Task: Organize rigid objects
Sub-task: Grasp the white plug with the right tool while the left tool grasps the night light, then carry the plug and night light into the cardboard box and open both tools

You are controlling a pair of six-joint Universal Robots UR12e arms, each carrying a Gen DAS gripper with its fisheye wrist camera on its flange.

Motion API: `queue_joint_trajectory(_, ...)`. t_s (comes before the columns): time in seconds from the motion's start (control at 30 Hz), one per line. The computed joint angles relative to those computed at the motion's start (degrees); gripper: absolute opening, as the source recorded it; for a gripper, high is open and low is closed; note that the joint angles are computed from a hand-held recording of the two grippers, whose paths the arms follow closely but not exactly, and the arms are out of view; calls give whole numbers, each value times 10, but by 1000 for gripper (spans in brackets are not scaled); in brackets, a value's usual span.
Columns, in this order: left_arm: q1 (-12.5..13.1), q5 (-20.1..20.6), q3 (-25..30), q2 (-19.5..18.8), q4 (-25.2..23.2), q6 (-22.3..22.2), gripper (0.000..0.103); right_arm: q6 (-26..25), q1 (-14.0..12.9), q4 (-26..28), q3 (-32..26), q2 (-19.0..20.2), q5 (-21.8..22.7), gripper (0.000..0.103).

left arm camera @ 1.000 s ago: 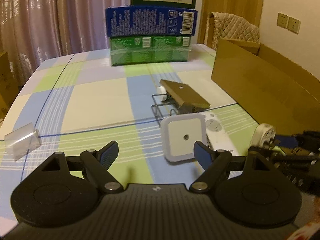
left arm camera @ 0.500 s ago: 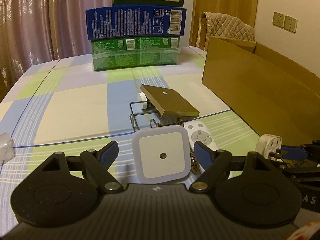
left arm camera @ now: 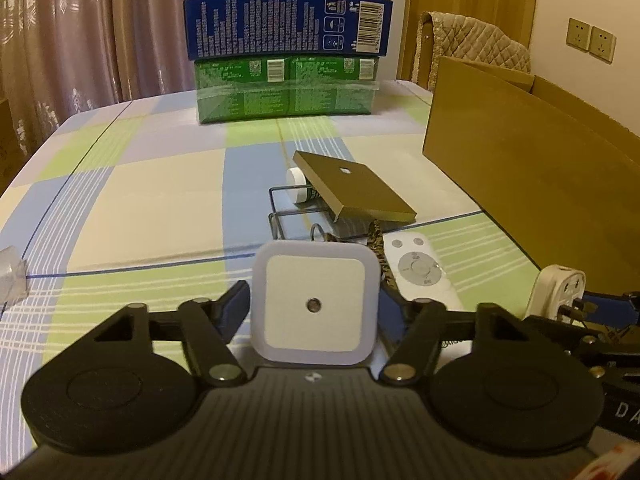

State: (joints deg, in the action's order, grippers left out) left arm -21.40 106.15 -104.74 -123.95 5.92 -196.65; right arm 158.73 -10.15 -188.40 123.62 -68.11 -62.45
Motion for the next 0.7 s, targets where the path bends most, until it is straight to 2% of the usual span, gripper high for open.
queue_joint_trajectory(0.37,-3,10,-13,18,-8,-7,61,5,-1,-21,4,-5,12,44)
queue_joint_trajectory(0.7,-13,23,-28,50,-9,-36,61,-2,-6,-30,11,-20,19,44)
